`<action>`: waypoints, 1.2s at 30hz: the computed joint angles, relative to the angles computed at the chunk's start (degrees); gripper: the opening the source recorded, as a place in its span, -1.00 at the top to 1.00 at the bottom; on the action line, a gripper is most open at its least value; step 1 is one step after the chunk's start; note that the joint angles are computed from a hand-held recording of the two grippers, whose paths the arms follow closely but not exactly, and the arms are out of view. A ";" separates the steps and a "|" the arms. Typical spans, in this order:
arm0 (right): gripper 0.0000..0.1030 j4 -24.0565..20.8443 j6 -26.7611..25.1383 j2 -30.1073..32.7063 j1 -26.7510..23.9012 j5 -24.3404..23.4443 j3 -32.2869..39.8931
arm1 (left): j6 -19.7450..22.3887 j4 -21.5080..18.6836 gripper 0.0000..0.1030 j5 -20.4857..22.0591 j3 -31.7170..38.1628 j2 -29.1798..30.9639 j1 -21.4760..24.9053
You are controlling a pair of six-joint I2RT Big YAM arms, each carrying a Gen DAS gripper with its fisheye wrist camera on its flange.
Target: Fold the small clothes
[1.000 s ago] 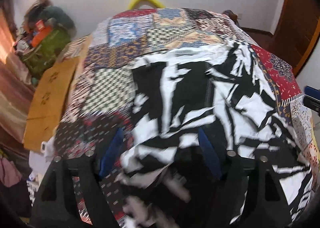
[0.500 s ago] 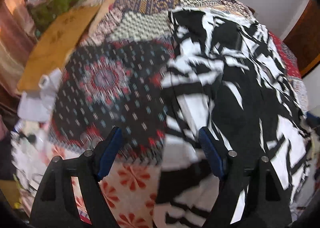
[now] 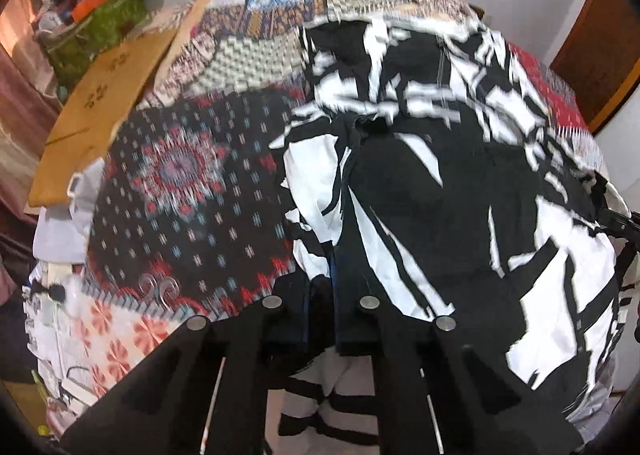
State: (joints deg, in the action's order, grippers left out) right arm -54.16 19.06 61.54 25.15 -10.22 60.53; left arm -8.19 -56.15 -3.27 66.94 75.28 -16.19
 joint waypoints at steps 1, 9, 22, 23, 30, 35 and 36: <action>0.89 0.59 -0.35 0.49 -0.22 0.15 0.71 | -0.09 0.13 0.86 -0.26 0.71 0.28 0.46; 0.87 0.98 -0.60 6.24 -2.52 4.46 4.67 | -1.70 -3.24 0.64 2.63 6.05 6.68 5.28; 0.06 -4.86 -0.20 -3.53 -3.11 5.10 -1.04 | -3.06 -5.18 -0.44 6.22 -2.72 -5.97 3.29; 0.06 -5.67 -0.03 -4.38 -3.08 5.09 -1.91 | -3.32 -5.47 -0.44 6.39 -3.56 -6.59 2.78; 0.06 -8.19 1.92 -5.29 -2.30 0.99 -5.54 | -2.80 -3.62 -0.42 4.15 -8.11 -8.05 -0.76; 0.78 -7.56 1.74 -5.65 -1.47 -2.86 -5.41 | -4.80 -3.55 0.58 1.71 -7.65 -8.33 -0.95; 0.84 -7.63 1.64 -5.59 -0.99 -3.12 -5.15 | -4.79 -3.79 0.73 0.98 -7.38 -8.34 -0.83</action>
